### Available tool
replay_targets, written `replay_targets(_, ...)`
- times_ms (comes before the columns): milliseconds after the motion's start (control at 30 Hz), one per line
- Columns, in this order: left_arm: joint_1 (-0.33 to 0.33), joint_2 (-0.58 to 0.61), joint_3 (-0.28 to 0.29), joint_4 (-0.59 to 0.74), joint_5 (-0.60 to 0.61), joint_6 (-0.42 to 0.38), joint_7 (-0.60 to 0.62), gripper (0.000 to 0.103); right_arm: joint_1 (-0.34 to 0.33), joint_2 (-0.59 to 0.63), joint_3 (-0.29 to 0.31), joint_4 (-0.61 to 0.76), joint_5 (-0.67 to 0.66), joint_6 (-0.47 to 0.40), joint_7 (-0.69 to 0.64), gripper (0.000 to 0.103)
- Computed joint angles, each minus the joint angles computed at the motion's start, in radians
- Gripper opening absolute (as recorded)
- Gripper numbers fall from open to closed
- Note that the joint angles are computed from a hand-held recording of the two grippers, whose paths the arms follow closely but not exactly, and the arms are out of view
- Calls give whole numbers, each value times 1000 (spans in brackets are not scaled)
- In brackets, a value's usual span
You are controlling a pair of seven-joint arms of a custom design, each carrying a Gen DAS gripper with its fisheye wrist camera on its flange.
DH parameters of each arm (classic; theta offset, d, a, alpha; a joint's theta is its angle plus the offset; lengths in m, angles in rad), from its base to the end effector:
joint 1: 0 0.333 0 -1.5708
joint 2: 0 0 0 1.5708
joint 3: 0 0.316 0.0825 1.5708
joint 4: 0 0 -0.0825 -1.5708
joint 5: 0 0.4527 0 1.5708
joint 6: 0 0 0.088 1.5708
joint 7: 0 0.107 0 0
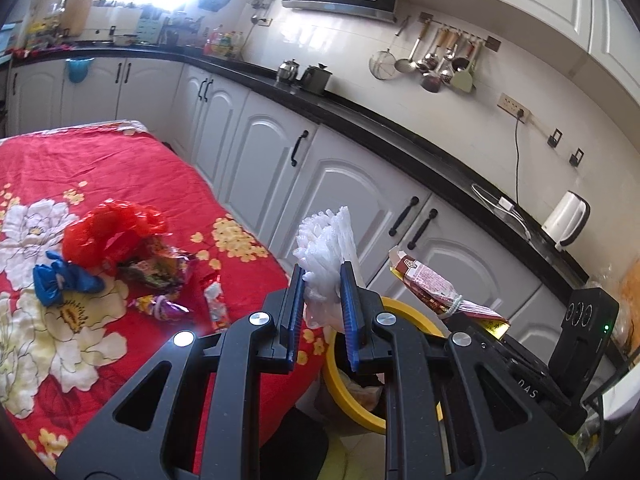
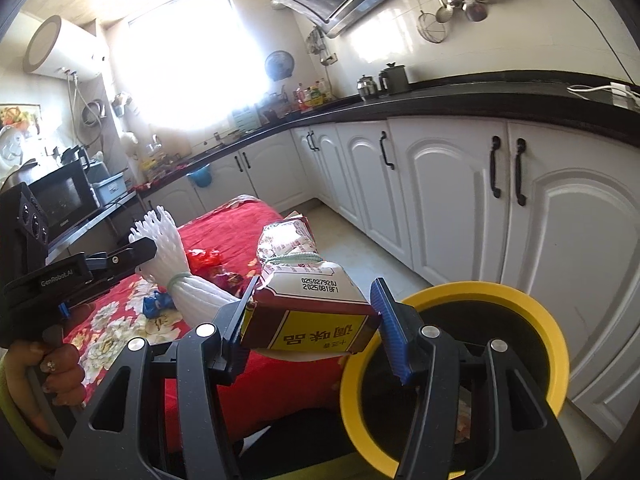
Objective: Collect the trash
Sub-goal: 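Carry the white strips and printed box over the trash bin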
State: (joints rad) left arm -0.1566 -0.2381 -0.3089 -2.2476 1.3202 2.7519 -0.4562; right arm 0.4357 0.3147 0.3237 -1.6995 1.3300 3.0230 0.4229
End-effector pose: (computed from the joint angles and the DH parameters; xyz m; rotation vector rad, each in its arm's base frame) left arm 0.4949 -0.2998 0.4854 -1.9322 1.2223 -1.1670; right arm 0.5958 0.4331 0.4578 -1.7696 0.9626 -0.1956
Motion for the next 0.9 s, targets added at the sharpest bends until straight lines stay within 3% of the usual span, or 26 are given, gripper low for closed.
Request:
replay_targets(533, -63, 152, 16, 138, 36, -24, 71, 12, -25, -43, -33, -55, 183, 50, -106, 52)
replay_targets(900, -120, 248, 46, 221, 53, -32, 109, 12, -14, -42, -63, -86, 159, 89, -62, 52)
